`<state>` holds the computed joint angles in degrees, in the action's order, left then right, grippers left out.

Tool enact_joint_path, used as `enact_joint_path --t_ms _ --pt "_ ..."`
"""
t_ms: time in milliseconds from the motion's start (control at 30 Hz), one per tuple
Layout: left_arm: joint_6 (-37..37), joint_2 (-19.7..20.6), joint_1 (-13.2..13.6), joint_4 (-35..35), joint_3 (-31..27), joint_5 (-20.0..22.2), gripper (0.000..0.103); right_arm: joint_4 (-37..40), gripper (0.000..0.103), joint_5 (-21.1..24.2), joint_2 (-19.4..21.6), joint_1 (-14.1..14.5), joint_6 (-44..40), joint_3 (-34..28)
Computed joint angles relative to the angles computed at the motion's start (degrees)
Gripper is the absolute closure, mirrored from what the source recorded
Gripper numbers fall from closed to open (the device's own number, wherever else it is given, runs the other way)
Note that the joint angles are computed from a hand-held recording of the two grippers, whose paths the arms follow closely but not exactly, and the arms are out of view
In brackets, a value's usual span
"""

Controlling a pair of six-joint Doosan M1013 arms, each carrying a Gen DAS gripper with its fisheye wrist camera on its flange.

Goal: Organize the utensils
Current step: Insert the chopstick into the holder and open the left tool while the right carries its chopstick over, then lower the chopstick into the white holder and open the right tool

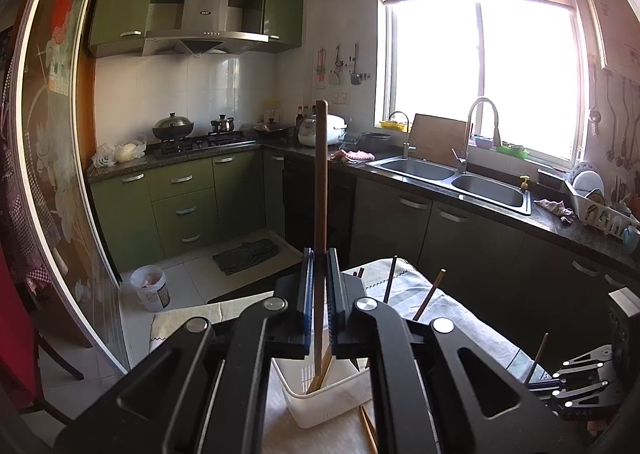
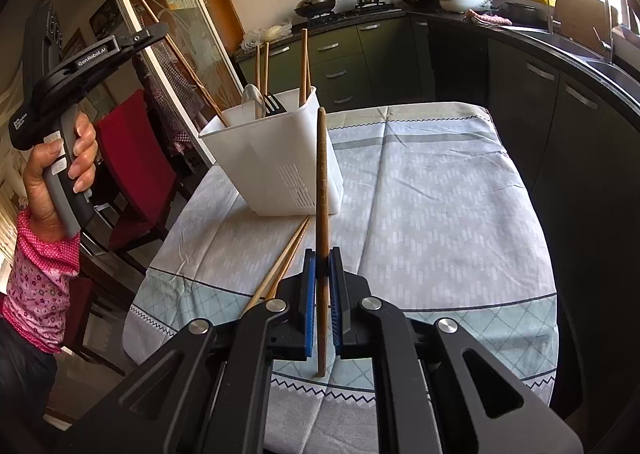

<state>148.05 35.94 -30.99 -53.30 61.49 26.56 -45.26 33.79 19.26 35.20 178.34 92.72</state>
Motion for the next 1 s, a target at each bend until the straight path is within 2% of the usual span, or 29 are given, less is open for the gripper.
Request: enact_joint_path --t_ms 167,200,233,433,633,833,900,1000 --pt "-7.5 1.3 -0.6 9.5 -0.8 1.9 0.097 -0.4 0.095 -0.8 -0.1 -0.2 -0.8 -0.8" --pt "-8.0 1.3 -0.6 10.3 -0.7 1.9 0.090 -0.4 0.095 -0.7 -0.1 -0.2 -1.4 -1.3" --pt "-7.6 1.2 -0.6 9.9 -0.4 1.9 0.083 -0.5 0.095 -0.6 0.0 -0.1 -2.0 -1.8" --pt "-3.9 0.0 0.0 6.5 1.6 2.1 0.083 -0.8 0.095 0.8 0.8 -0.4 -6.5 -5.9" --pt "0.2 -2.5 1.0 2.0 5.6 3.7 0.083 -11.7 0.095 1.5 1.2 -0.8 -1.2 -10.8" --pt "2.4 -4.4 1.8 1.3 9.7 5.4 0.083 -17.9 0.095 5.0 4.6 -2.3 1.5 -17.4" --pt "2.3 -4.6 2.1 1.8 10.2 6.2 0.083 -17.8 0.095 6.7 6.3 -2.9 1.2 -19.5" --pt "2.2 -4.7 2.4 2.4 10.8 6.7 0.083 -13.1 0.095 8.1 8.7 -4.2 -2.5 -22.3"
